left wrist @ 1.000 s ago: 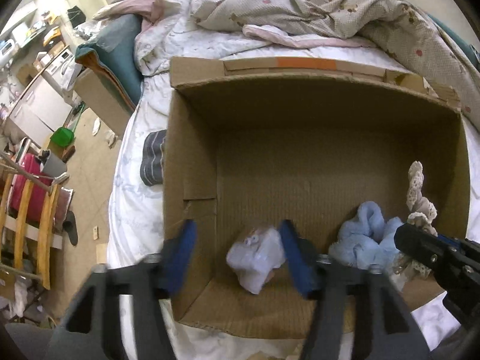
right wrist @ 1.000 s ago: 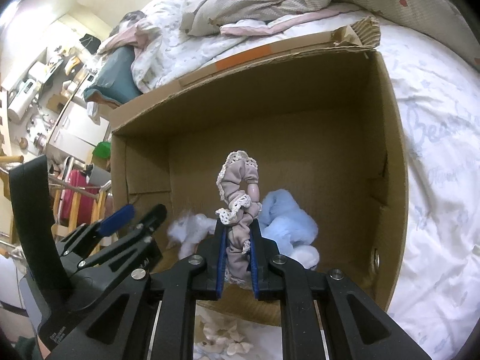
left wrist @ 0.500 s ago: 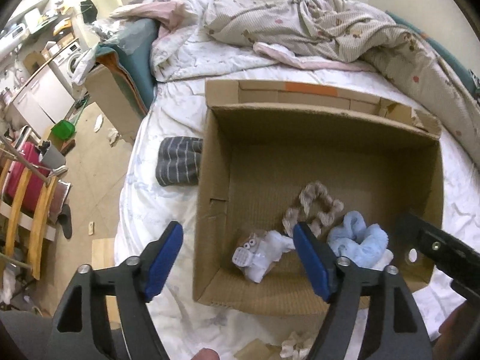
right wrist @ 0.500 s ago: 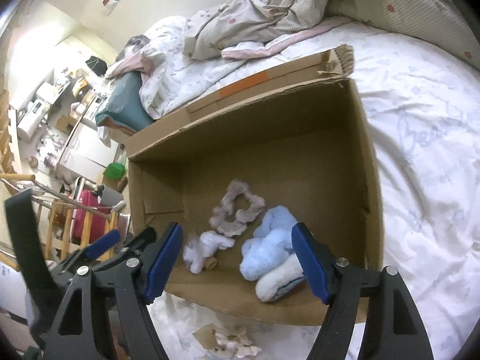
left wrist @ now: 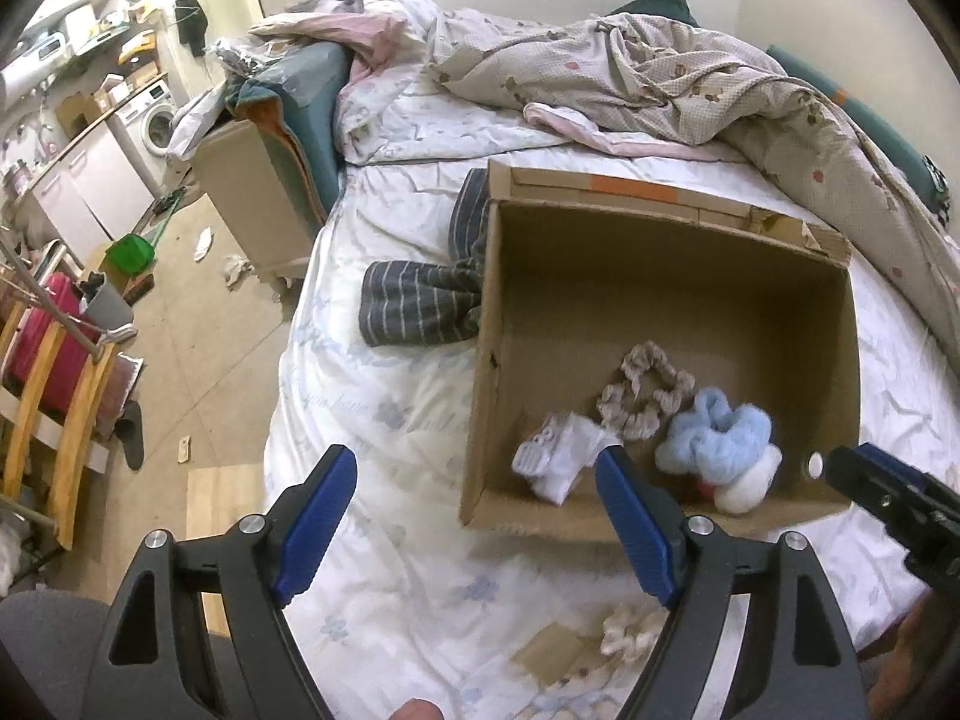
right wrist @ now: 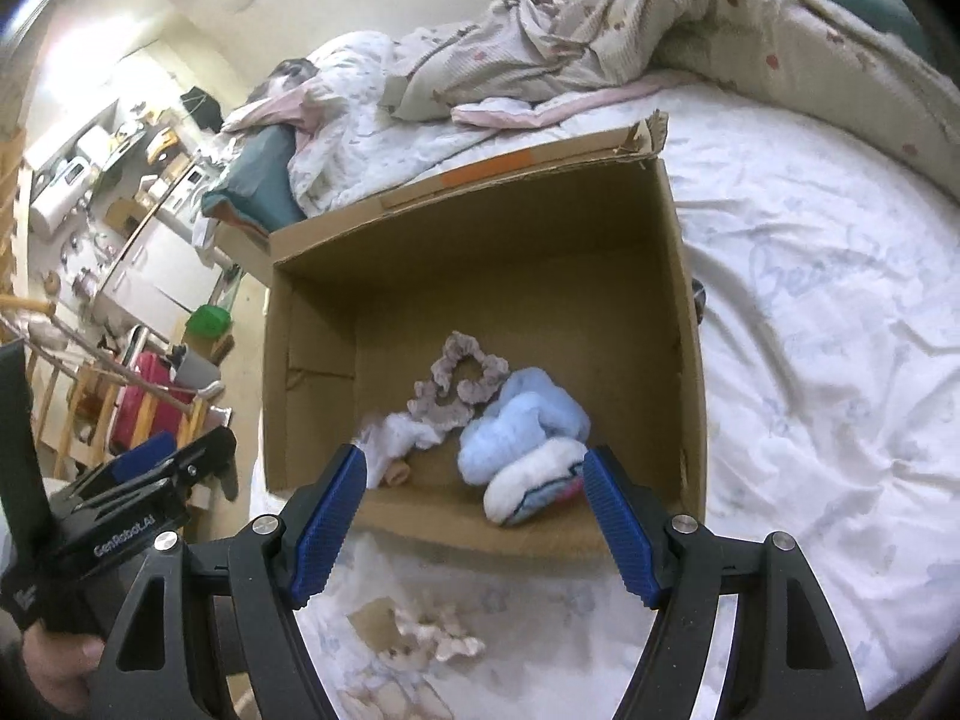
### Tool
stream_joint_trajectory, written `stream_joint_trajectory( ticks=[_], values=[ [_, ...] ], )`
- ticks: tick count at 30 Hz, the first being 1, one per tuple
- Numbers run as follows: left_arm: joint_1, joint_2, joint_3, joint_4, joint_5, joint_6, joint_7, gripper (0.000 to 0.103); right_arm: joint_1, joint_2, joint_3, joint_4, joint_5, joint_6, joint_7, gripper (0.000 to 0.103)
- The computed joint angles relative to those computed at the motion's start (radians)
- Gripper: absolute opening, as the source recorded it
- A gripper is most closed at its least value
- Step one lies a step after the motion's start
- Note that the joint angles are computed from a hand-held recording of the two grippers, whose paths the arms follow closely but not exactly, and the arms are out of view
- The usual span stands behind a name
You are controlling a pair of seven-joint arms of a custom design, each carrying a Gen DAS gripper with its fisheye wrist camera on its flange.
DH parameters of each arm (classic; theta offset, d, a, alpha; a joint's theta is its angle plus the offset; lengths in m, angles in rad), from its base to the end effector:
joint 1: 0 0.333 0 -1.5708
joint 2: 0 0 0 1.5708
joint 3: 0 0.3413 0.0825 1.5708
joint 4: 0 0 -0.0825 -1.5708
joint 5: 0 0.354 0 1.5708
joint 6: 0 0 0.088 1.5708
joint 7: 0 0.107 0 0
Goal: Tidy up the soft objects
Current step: 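Withdraw both tools from the box toward the white lace scrunchie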
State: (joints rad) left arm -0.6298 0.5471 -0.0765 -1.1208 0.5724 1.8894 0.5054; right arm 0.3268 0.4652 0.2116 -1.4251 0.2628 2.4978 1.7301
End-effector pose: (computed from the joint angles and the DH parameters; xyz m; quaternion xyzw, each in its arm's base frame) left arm 0.5832 -0.4226 0.5552 -0.7595 0.5877 -0.1317 0.2459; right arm 0.6366 0.3376 0.5358 -0.7196 0.6092 0.0078 0.3330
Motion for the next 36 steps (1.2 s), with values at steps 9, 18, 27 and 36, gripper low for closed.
stream_joint_trajectory(
  ticks=[9,18,27,36],
  values=[
    [0.018,-0.122,-0.036,-0.216,0.025,0.104,-0.066,0.08,0.01,-0.123,-0.01,-0.185,-0.008,0.056,0.017,0.079],
    [0.063,-0.2,-0.079,-0.376,-0.015,0.202,-0.108,0.08,0.009,-0.176,-0.01,-0.28,0.038,0.035,0.072,0.079],
    [0.084,-0.232,-0.101,-0.449,-0.045,0.243,-0.087,0.08,0.036,-0.177,-0.014,-0.295,0.026,0.013,0.114,0.079],
    [0.101,-0.233,-0.107,-0.465,-0.096,0.267,-0.064,0.08,0.039,-0.136,-0.012,-0.256,0.019,-0.035,0.139,0.079]
  ],
)
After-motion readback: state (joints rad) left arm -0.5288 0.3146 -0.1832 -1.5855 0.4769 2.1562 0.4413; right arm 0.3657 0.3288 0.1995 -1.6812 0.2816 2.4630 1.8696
